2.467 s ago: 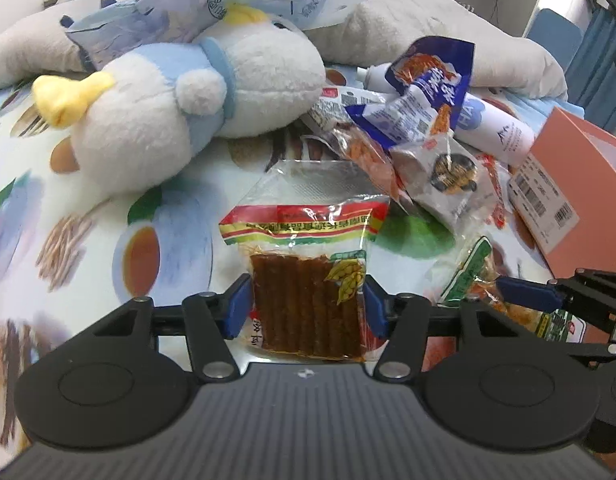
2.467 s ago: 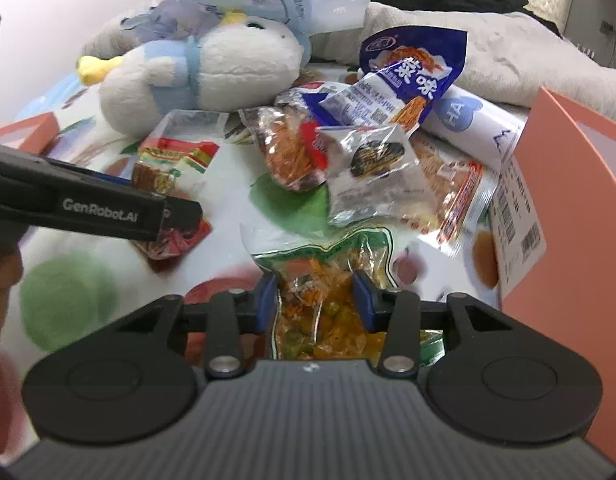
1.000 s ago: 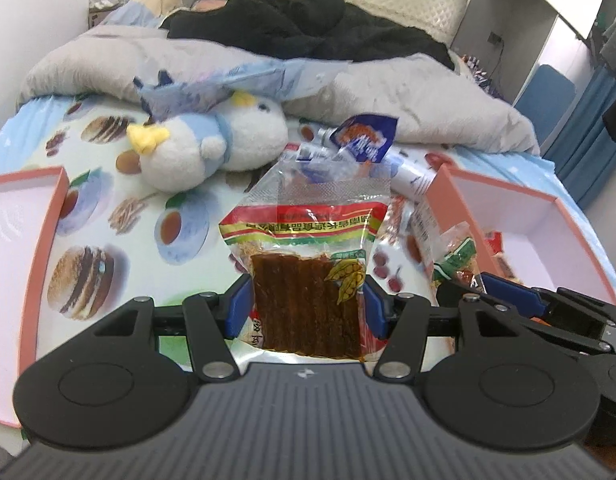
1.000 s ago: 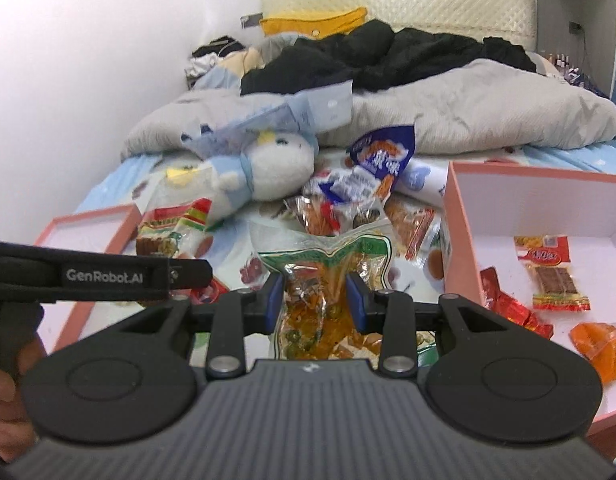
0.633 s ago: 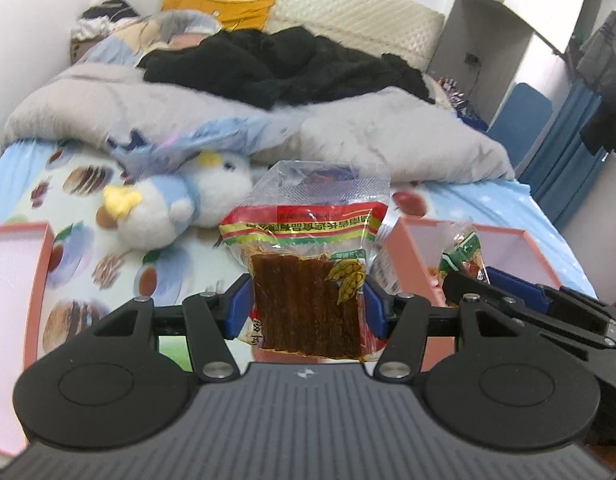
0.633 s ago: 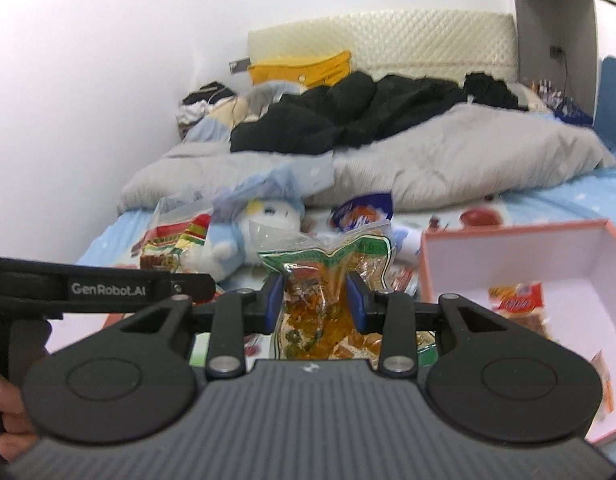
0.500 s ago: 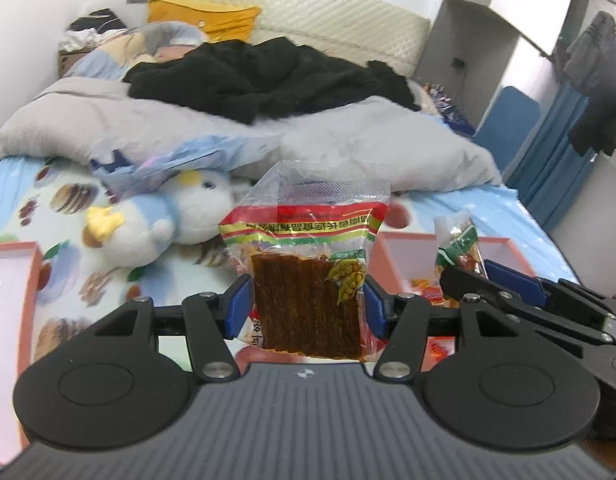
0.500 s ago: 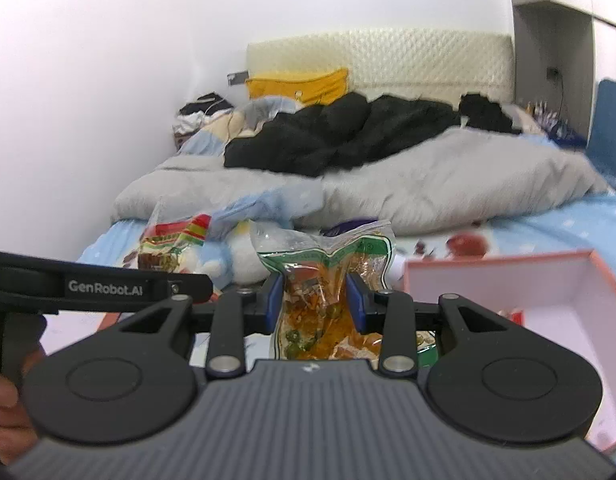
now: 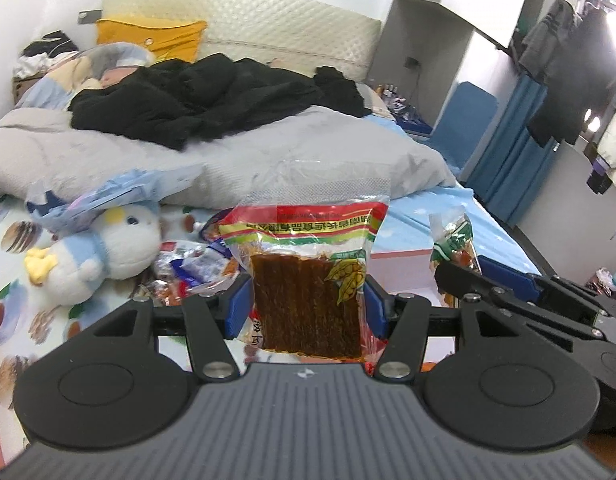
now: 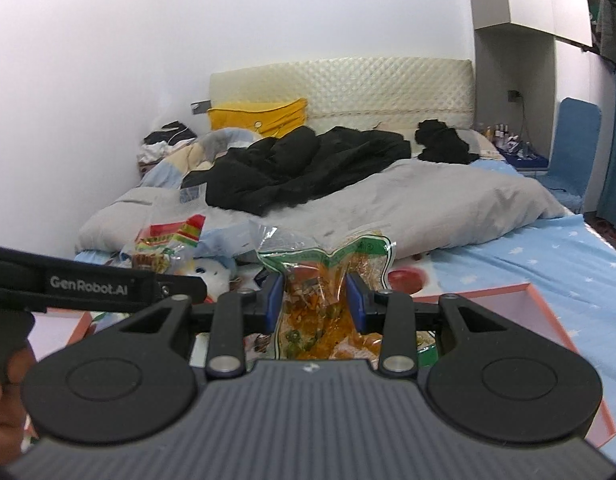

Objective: Organize snacks

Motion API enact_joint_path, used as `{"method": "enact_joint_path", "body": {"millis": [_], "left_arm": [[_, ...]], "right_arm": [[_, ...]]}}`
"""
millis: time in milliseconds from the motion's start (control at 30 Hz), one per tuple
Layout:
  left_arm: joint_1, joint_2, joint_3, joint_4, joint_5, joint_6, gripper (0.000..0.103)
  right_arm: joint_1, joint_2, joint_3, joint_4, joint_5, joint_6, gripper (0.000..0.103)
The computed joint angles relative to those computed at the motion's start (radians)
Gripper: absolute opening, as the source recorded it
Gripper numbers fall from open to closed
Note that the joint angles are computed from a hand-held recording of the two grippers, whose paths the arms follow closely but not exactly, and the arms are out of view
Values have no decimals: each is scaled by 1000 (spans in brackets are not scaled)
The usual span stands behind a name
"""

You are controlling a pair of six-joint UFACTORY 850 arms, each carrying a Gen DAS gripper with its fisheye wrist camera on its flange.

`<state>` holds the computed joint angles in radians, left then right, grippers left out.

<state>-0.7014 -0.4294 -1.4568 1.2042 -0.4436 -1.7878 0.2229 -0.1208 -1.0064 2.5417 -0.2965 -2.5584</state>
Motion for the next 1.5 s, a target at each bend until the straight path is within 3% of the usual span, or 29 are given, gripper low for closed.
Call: {"method": "enact_joint_path", "body": {"millis": [367, 667, 1000, 1233, 1400, 1500], "left_arm": [[-10, -124, -153, -102, 42, 146, 63], [-13, -290, -358, -461, 49, 543, 63], [-18, -517, -647, -800, -64, 916, 63], [-17, -618, -786, -922, -141, 1055, 63], [-17, -637, -805, -933, -149, 1064, 64], [-20, -637, -806, -909, -152, 1046, 72]], "right_arm": [[-63, -15, 5, 75, -3, -95, 37], [-127, -72, 8, 28, 18, -35, 37], [-174, -143, -4, 114, 65, -134, 37], [-203, -194, -26, -73, 87, 30, 37], [-210, -210, -31, -167, 88, 128, 38], [-213, -219, -42, -209, 88, 173, 40]]}}
